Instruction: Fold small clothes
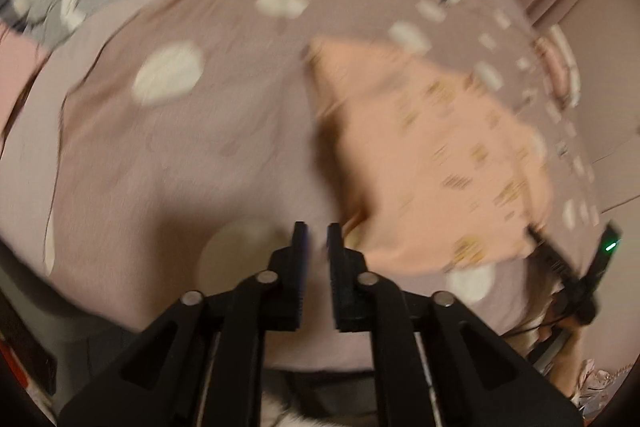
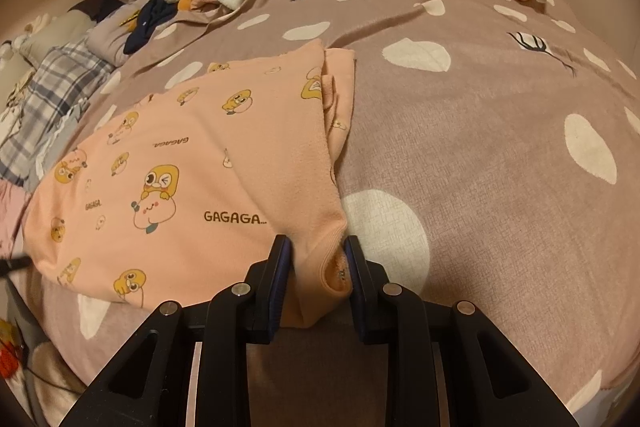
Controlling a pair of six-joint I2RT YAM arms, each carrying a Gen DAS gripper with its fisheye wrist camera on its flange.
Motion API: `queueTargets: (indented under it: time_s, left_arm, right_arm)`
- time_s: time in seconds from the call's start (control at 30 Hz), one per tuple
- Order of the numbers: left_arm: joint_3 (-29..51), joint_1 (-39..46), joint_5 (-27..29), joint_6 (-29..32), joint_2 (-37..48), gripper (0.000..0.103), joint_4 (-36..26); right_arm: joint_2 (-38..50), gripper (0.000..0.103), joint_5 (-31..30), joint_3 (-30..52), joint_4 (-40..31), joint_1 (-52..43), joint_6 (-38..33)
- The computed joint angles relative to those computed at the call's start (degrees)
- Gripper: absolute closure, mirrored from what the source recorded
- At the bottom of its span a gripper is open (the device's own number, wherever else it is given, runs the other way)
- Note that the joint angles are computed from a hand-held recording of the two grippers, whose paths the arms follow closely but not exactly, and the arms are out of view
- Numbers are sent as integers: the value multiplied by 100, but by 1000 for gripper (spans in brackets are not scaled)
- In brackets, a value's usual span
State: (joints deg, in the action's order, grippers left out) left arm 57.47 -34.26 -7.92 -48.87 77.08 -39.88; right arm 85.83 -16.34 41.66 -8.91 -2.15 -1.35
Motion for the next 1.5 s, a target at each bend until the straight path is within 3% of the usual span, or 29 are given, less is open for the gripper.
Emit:
queueTargets:
  time_s: [0.03, 0.13, 0.2, 0.43, 0.5, 0.63, 0.73, 0.77, 0.83, 0.97, 1.07, 1.1, 1.2, 1.5]
  left_arm:
    - [50, 15, 15, 28, 26, 69, 163]
    - [385, -57, -114, 39, 434, 40, 757]
    - [812, 67, -124, 22, 942, 38, 820]
    - [1599, 1310, 1159, 111, 2115, 38, 1180]
    - [1788, 1611, 1264, 39, 2355, 39, 1089]
    - [1360, 1928, 1202, -128, 2141, 40, 1353]
    - [1234, 2021, 1564, -93, 2177, 40, 1512]
    - [1230, 1994, 1629, -93, 2201, 41, 1576]
    - [1246, 1887, 1691, -10, 2223, 57, 1699]
    - [1861, 1708, 1524, 393, 2710, 73, 1124]
    - [1800, 1698, 1587, 367, 2752, 85, 1245]
    - [1772, 1709, 1592, 386, 2744, 94, 1289]
    - [1913, 1689, 1311, 329, 2765, 97, 1148]
    - [2334, 1818, 1220, 184, 2813, 98, 1447]
  right_arm:
    - [2, 76, -24, -8, 19, -13, 1]
    - [-24, 76, -32, -43, 43, -20, 0]
    - [-38, 76, -36, -56, 35, -24, -12]
    - [-5, 76, -346, -92, 91, -200, -234]
    - [7, 76, -429, -89, 83, -251, -273]
    - [36, 73, -278, -9, 7, -164, -333]
    - [81, 68, -160, 10, 90, -46, -355]
    - [85, 67, -149, 6, 109, -41, -347]
    - [91, 67, -156, -12, 152, -50, -351]
    - [88, 67, -193, -41, 207, -68, -376]
    - [81, 66, -166, -62, 235, -57, -417]
    - [76, 66, -169, -80, 264, -61, -438]
    - [69, 66, -187, -116, 323, -68, -463]
    - [117, 66, -254, -73, 317, -89, -542]
